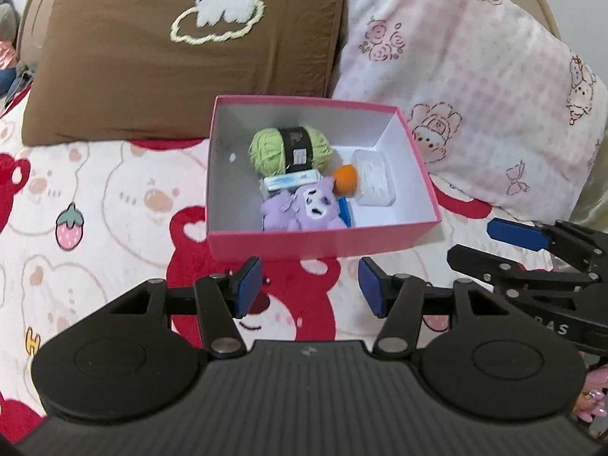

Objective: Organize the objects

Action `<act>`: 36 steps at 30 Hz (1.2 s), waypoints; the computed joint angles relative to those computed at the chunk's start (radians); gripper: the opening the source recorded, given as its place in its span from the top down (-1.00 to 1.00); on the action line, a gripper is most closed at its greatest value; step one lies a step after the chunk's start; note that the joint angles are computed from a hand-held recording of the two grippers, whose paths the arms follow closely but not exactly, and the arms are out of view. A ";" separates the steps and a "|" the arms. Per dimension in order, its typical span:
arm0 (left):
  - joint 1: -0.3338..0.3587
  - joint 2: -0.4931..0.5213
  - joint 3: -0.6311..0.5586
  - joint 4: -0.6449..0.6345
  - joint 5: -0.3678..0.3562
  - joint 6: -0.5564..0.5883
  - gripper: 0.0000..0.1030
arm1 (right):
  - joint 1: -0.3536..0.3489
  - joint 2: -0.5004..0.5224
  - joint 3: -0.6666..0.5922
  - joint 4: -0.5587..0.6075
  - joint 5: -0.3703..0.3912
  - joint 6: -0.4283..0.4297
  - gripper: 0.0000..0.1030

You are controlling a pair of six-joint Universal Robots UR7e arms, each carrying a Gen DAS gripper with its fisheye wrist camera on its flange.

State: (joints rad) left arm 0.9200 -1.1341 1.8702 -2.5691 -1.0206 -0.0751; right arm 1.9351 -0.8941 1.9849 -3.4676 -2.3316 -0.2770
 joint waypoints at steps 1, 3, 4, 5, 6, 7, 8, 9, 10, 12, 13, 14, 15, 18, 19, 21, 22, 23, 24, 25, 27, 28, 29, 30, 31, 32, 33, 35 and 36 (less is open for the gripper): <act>0.001 -0.004 0.007 -0.002 -0.001 -0.005 -0.08 | 0.003 -0.002 0.004 0.009 -0.002 0.010 -0.25; 0.004 -0.017 0.026 -0.018 -0.012 -0.006 -0.09 | 0.008 -0.003 0.012 0.011 -0.004 0.026 -0.36; 0.007 -0.024 0.039 -0.039 -0.024 -0.002 -0.10 | 0.010 -0.004 0.020 -0.002 0.003 0.023 -0.44; 0.007 -0.030 0.050 -0.052 -0.028 -0.002 -0.11 | 0.011 -0.004 0.026 -0.011 0.006 0.027 -0.57; 0.006 -0.035 0.061 -0.066 -0.028 -0.002 -0.11 | 0.013 -0.003 0.033 -0.019 0.005 0.038 -0.61; 0.005 -0.038 0.074 -0.082 -0.026 0.003 -0.11 | 0.014 -0.005 0.038 -0.017 0.007 0.047 -0.61; 0.004 -0.040 0.080 -0.088 -0.023 0.009 -0.12 | 0.015 -0.006 0.043 -0.011 0.005 0.056 -0.62; 0.005 -0.042 0.088 -0.092 -0.024 0.010 -0.12 | 0.017 -0.003 0.045 -0.013 -0.002 0.060 -0.64; 0.006 -0.044 0.092 -0.092 -0.027 0.009 -0.13 | 0.020 0.000 0.046 -0.016 -0.011 0.060 -0.64; 0.010 -0.047 0.099 -0.087 -0.031 0.004 -0.15 | 0.023 0.008 0.045 -0.023 -0.027 0.051 -0.65; 0.011 -0.047 0.101 -0.086 -0.030 0.002 -0.16 | 0.025 0.014 0.042 -0.029 -0.038 0.051 -0.66; 0.012 -0.047 0.105 -0.086 -0.027 0.002 -0.19 | 0.026 0.017 0.041 -0.032 -0.043 0.053 -0.66; 0.012 -0.047 0.107 -0.087 -0.024 0.002 -0.22 | 0.027 0.020 0.041 -0.035 -0.047 0.056 -0.68; 0.014 -0.048 0.112 -0.092 -0.024 0.007 -0.30 | 0.037 0.053 0.022 -0.060 -0.105 0.037 -0.79; 0.017 -0.050 0.111 -0.091 -0.035 0.013 -0.34 | 0.040 0.067 0.013 -0.073 -0.132 0.026 -0.79; 0.019 -0.052 0.113 -0.094 -0.052 0.016 -0.44 | 0.046 0.088 -0.001 -0.086 -0.173 0.016 -0.82; 0.018 -0.051 0.114 -0.095 -0.051 0.014 -0.45 | 0.045 0.089 -0.002 -0.075 -0.180 0.029 -0.82; 0.017 -0.049 0.114 -0.092 -0.048 0.011 -0.47 | 0.043 0.083 0.001 -0.060 -0.177 0.050 -0.84; 0.016 -0.047 0.114 -0.086 -0.044 0.008 -0.52 | 0.041 0.076 0.005 -0.043 -0.172 0.077 -0.88; 0.016 -0.044 0.113 -0.081 -0.042 0.006 -0.57 | 0.038 0.068 0.008 -0.020 -0.169 0.110 -0.89; 0.015 -0.039 0.116 -0.080 -0.029 -0.008 -0.78 | 0.038 0.058 0.012 0.026 -0.177 0.152 -0.91; 0.014 -0.038 0.118 -0.079 -0.022 -0.015 -0.81 | 0.036 0.049 0.014 0.055 -0.175 0.165 -0.91; 0.014 -0.038 0.118 -0.077 -0.019 -0.019 -0.88 | 0.035 0.046 0.015 0.071 -0.175 0.174 -0.93; 0.015 -0.037 0.118 -0.074 -0.018 -0.020 -0.95 | 0.034 0.042 0.017 0.079 -0.176 0.185 -0.95; 0.016 -0.037 0.116 -0.069 -0.018 -0.024 -0.97 | 0.034 0.039 0.019 0.080 -0.175 0.196 -0.96; 0.017 -0.037 0.113 -0.058 -0.015 -0.032 -0.98 | 0.033 0.035 0.023 0.082 -0.171 0.206 -0.97; 0.017 -0.037 0.108 -0.041 -0.010 -0.045 -0.98 | 0.032 0.032 0.026 0.083 -0.166 0.214 -0.98; 0.017 -0.035 0.100 -0.015 0.003 -0.072 -0.98 | 0.031 0.025 0.031 0.088 -0.160 0.226 -1.00; 0.016 -0.034 0.098 -0.009 0.011 -0.080 -0.98 | 0.031 0.024 0.031 0.088 -0.161 0.226 -1.00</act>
State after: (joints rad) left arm 0.9363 -1.1684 1.9685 -2.5777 -1.0093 -0.1549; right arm 1.9659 -0.8697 2.0162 -3.3796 -2.4922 -0.0510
